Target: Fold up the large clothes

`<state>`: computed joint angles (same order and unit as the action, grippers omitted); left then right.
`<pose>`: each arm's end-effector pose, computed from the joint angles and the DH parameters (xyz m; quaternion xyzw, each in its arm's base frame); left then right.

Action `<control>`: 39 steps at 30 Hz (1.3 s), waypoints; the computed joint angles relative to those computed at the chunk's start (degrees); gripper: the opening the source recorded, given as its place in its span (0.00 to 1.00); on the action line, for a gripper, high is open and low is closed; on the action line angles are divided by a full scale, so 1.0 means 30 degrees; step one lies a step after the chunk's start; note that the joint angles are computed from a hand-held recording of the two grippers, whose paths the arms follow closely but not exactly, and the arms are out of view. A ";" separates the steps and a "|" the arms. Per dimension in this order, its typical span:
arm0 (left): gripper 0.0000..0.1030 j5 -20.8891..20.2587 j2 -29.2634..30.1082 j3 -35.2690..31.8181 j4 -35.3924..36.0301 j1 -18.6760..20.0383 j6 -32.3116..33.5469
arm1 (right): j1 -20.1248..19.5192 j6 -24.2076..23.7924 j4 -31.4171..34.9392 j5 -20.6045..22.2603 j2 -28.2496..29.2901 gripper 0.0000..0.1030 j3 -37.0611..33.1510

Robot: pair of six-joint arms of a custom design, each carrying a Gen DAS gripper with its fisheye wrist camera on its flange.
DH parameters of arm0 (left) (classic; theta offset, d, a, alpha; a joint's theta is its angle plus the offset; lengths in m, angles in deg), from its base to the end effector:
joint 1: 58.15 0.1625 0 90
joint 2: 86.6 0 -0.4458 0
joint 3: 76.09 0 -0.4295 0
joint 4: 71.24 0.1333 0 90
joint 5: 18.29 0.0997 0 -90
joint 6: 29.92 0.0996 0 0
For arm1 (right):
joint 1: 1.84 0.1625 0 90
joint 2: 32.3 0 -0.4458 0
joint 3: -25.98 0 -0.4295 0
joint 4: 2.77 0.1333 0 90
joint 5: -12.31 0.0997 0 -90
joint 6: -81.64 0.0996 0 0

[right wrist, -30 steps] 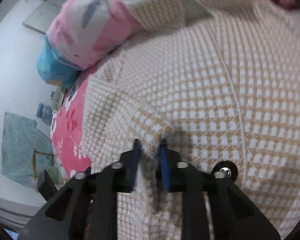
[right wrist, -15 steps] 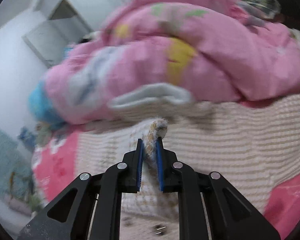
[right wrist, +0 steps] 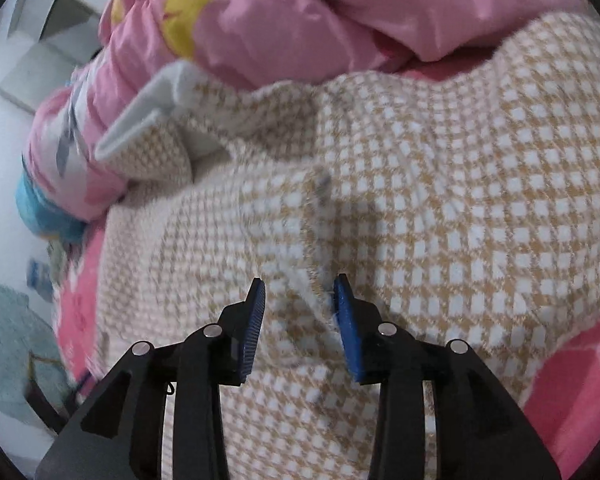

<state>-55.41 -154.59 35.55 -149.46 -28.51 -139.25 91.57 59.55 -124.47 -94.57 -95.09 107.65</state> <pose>-0.3163 -0.4247 0.1631 -0.1401 0.8072 -0.3552 0.4502 0.1475 -0.7211 0.3492 0.2010 -0.9624 0.0853 0.1618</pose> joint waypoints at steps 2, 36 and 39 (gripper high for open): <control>0.56 -0.0176 -0.0008 0.0048 -0.1113 0.0440 0.1035 | 0.0466 -0.0933 -0.1088 -0.1140 -0.0275 0.09 0.0618; 0.51 -0.3582 -0.1412 0.7478 -1.4612 -0.6687 -0.1630 | -0.8715 -0.3698 0.6009 0.8271 -1.4979 0.62 1.0326; 0.51 -0.3442 -0.0857 0.7620 -1.5285 -0.6999 -0.2137 | -0.8809 -0.3766 0.6343 0.8444 -1.5022 0.61 1.0624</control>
